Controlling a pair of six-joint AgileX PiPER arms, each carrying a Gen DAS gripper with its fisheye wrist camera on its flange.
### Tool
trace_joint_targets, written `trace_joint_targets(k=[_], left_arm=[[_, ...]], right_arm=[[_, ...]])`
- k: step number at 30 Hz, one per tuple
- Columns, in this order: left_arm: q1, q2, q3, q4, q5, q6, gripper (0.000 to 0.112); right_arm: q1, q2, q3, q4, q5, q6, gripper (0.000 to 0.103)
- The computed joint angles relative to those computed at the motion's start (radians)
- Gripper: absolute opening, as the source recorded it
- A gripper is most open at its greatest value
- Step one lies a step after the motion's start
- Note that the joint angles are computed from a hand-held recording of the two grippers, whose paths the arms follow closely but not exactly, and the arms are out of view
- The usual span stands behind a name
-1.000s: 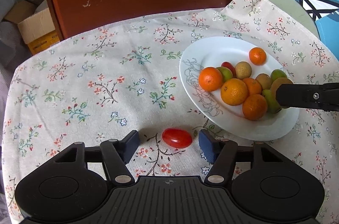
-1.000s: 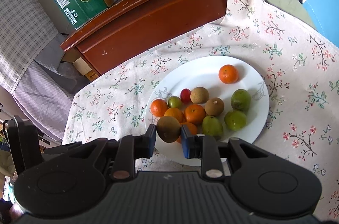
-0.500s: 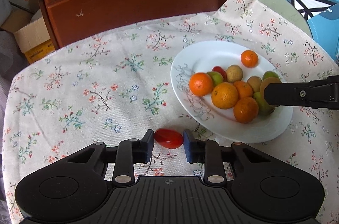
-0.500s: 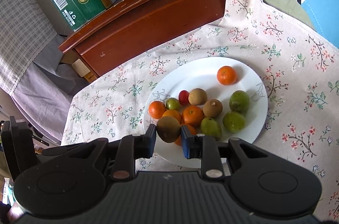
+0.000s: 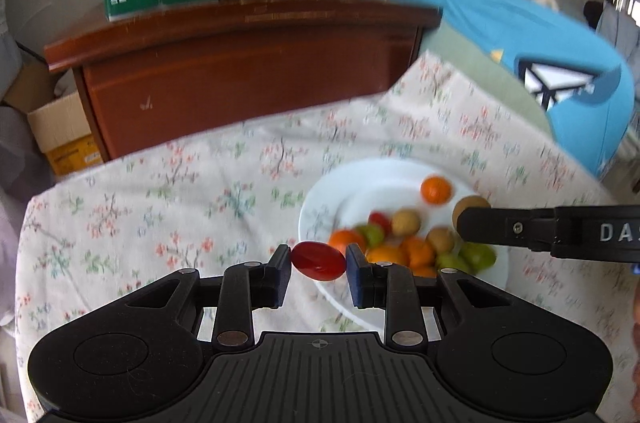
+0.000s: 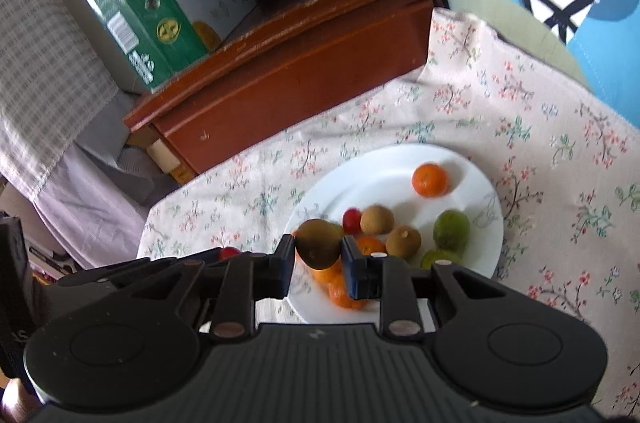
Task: Organize fruits
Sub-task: 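Carry the tomato and kiwi onto the plate and open both tools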
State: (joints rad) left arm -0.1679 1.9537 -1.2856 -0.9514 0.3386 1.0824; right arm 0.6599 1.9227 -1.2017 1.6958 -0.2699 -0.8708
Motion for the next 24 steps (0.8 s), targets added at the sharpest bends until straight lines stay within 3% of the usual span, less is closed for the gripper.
trace_joint_targets(k=[16,24], left_arm=[[0.018,0.024,-0.081,-0.122,0.068,0.038,0.027],[0.004,0.097,-0.157,-0.118,0.078,-0.002,0.027]], right_arm=[[-0.076,-0.064,0.058,-0.263,-0.012,0.289,0.025],[-0.122,-0.022,0.029,-0.34,0.048,0.388,0.025]])
